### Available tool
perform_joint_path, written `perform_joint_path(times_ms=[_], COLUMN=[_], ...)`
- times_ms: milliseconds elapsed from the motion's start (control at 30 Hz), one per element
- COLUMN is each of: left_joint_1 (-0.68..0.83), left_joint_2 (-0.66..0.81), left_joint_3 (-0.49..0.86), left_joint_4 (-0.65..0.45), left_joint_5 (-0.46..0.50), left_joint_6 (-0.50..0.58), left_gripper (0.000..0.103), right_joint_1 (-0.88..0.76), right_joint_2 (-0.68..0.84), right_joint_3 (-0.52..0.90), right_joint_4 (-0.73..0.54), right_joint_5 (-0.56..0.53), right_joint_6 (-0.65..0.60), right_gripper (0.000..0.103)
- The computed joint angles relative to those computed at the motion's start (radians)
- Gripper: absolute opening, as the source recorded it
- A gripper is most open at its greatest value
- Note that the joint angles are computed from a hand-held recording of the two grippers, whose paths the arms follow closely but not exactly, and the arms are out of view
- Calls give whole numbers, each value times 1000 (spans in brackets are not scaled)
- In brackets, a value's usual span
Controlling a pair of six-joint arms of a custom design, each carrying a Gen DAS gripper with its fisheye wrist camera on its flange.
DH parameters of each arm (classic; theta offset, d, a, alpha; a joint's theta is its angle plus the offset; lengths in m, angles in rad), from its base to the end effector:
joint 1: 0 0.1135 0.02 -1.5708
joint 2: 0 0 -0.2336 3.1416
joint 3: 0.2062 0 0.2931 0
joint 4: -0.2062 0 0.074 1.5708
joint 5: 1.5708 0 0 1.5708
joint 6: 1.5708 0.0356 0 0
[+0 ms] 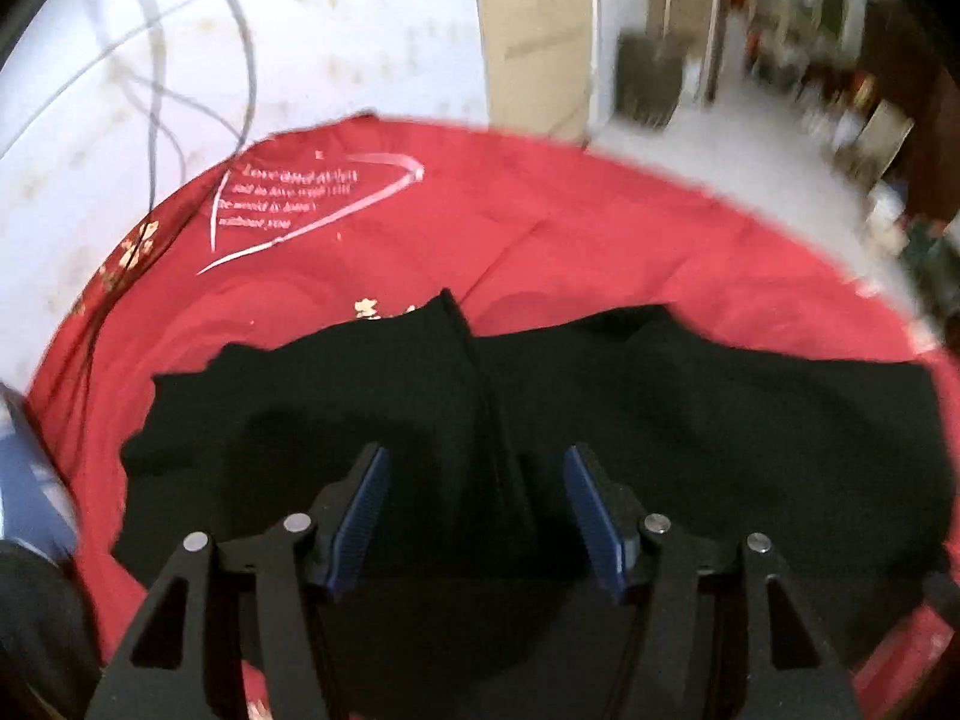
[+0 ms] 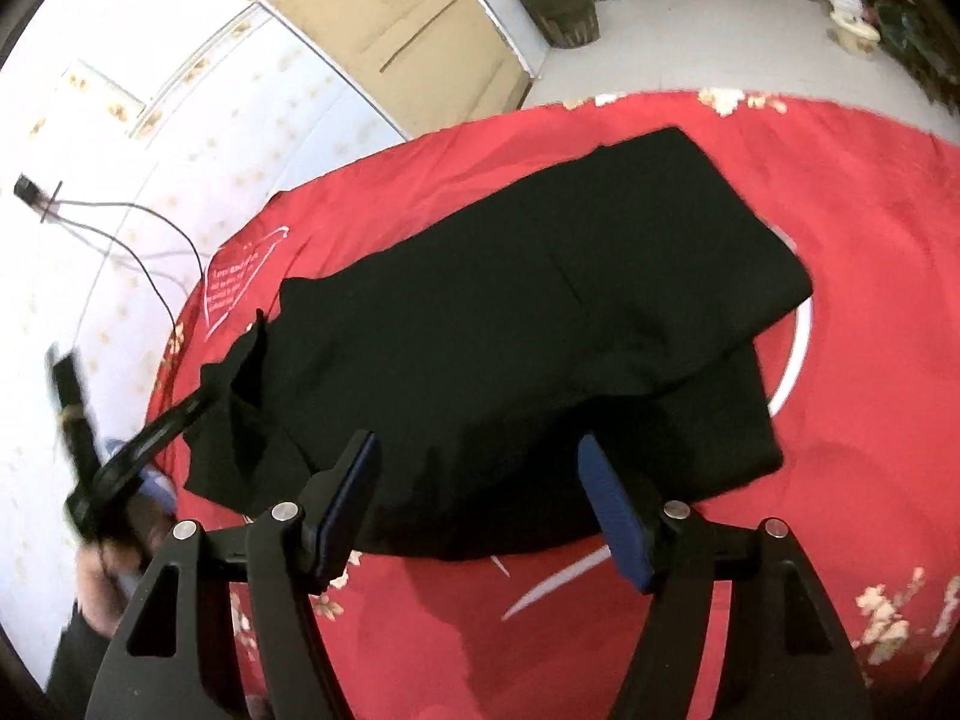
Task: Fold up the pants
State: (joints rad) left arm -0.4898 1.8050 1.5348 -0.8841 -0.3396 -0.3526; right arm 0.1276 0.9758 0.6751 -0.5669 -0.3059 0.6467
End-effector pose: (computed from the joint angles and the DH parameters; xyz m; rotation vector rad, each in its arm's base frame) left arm 0.3676 -0.1825 0.2236 0.0849 2.6211 0.1836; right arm 0.2473 0.0425 0.1970 0.5074 2.4641 0.7064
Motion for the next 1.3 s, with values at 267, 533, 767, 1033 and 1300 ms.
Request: perform_joint_path(times_ms=[267, 533, 767, 1033, 1300], left_joint_1=[46, 207, 309, 531, 541], left_joint_2=[-448, -945, -973, -602, -459], left_joint_3=[-395, -760, -701, -569, -592], left_joint_4=[102, -46, -27, 237, 341], left_joint_5=[-79, 110, 104, 254, 382], left_joint_6=[-142, -221, -172, 79, 213], left_gripper=[5, 11, 62, 67, 67], right_joint_1=[-29, 28, 58, 72, 45], right_joint_2=[3, -8, -27, 6, 53], right_joint_3=[-18, -11, -14, -4, -4], right_joint_4=[-3, 1, 5, 20, 39], right_joint_5=[-69, -12, 25, 21, -48], right_joint_6=[-32, -43, -61, -66, -51], right_gripper=[68, 68, 68, 68, 68])
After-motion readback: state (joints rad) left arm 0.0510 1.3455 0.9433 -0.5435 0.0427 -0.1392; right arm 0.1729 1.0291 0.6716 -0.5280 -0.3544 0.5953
